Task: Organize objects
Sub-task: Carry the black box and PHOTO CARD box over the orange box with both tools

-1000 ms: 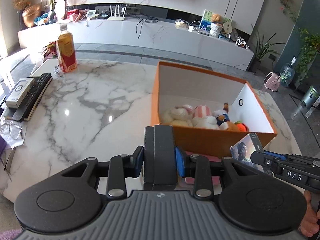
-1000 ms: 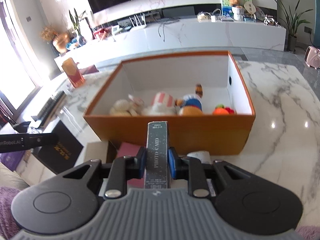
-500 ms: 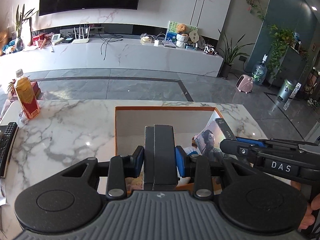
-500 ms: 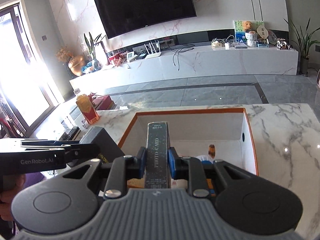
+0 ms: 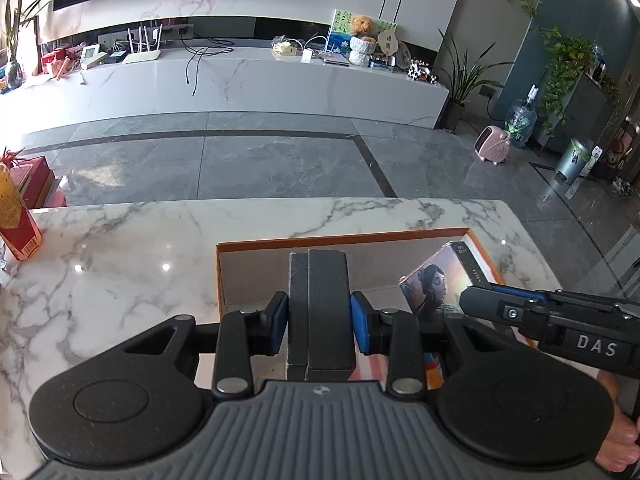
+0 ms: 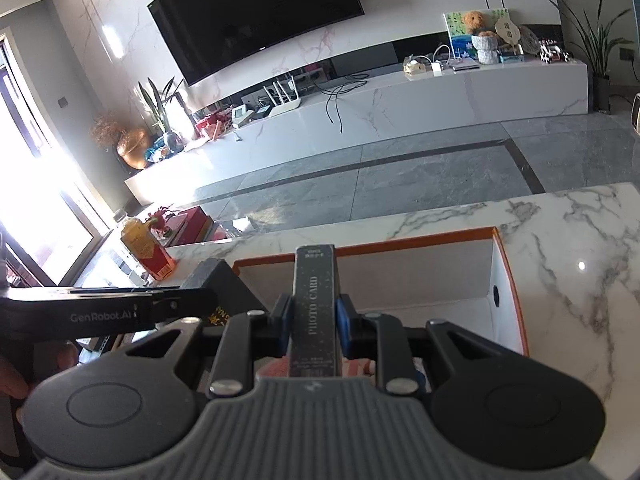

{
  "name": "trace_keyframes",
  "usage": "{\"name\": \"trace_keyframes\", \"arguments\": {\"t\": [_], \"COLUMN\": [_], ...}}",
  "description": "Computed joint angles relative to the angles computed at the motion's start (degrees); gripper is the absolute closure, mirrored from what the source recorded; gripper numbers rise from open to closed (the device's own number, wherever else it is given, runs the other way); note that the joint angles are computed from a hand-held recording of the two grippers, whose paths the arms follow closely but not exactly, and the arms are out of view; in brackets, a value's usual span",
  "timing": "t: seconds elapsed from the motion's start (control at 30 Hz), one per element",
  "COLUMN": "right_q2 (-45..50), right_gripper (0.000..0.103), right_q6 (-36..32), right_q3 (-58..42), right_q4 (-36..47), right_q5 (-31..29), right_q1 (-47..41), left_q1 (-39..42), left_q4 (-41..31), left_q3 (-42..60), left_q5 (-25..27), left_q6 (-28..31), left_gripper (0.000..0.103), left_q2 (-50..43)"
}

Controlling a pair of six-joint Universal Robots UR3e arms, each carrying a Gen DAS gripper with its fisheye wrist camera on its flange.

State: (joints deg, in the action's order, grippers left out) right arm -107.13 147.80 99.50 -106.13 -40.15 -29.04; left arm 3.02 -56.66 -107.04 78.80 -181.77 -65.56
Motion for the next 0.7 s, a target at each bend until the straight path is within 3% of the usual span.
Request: {"name": "trace_keyframes", "arguments": {"t": [0.17,0.3,0.5,0.7], "right_q2": [6.74,11.33,17.1,23.23], "right_gripper": [0.078,0.078,0.079,0.079], "right_q6": [6.86,11.75,18.42,26.18], "right_q3": [0.47,-0.3,-1.23,-3.59], "right_q4": [-8.93,-14.49,-20.11,-24.75], "right_q5": [-1.65,-2.53,-0.88,-1.81], "right_q1": [3.49,6.06,9.85,14.02], "left_q1": [-3.59,-11.1,-16.75,-17.83], "left_q4": [7.12,10.3,13.88,15.8], "left_q3": [-1.02,0.07,0.3,-0.15], "left_q5": [4.66,16.11,24.77,27.01], "left_q6": [0.8,-0.73,-1.83,-1.16], "left_gripper": [0.064,0.064,0.064,0.064], "left_q2": [-6.76,-12.4,-16.97,-19.28]}}
